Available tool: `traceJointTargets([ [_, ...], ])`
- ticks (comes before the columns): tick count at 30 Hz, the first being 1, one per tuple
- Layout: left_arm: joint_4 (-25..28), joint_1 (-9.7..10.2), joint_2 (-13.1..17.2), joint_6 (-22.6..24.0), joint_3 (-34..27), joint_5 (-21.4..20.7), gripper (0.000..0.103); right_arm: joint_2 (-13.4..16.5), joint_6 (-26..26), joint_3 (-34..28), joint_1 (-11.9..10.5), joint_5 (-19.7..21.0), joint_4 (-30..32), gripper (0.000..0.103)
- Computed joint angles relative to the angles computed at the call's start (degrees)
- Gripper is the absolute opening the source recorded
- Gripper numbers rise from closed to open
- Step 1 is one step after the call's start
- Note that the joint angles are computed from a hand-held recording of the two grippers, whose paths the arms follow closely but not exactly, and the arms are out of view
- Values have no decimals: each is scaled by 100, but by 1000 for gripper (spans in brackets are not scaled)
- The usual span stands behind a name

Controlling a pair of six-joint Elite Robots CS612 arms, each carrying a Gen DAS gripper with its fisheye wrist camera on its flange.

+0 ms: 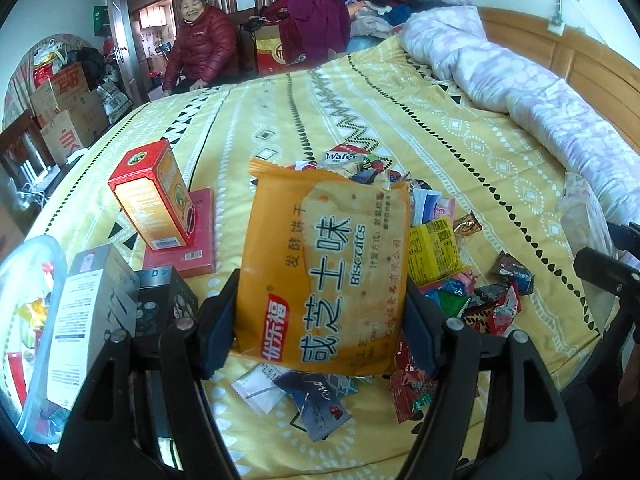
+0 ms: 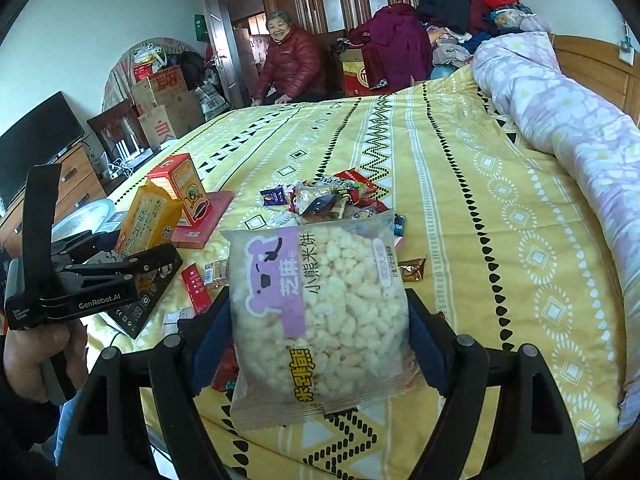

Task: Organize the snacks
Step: 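Carry both bags over the clear bowl and open both tools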

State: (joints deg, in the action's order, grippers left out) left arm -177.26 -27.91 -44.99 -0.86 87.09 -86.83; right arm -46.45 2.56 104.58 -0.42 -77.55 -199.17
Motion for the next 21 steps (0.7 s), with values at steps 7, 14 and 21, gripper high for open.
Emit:
traceJointTargets([
  [7, -131, 99, -104, -58, 77, -37, 72, -41, -51, -118, 81, 27, 50, 83],
  [14, -398, 467, -332, -384, 178, 115, 73, -32, -172, -699, 335, 478, 276, 83],
  [21, -463, 1156, -546, -971, 152, 547, 73, 272, 6, -1906, 731, 1478, 908, 83],
])
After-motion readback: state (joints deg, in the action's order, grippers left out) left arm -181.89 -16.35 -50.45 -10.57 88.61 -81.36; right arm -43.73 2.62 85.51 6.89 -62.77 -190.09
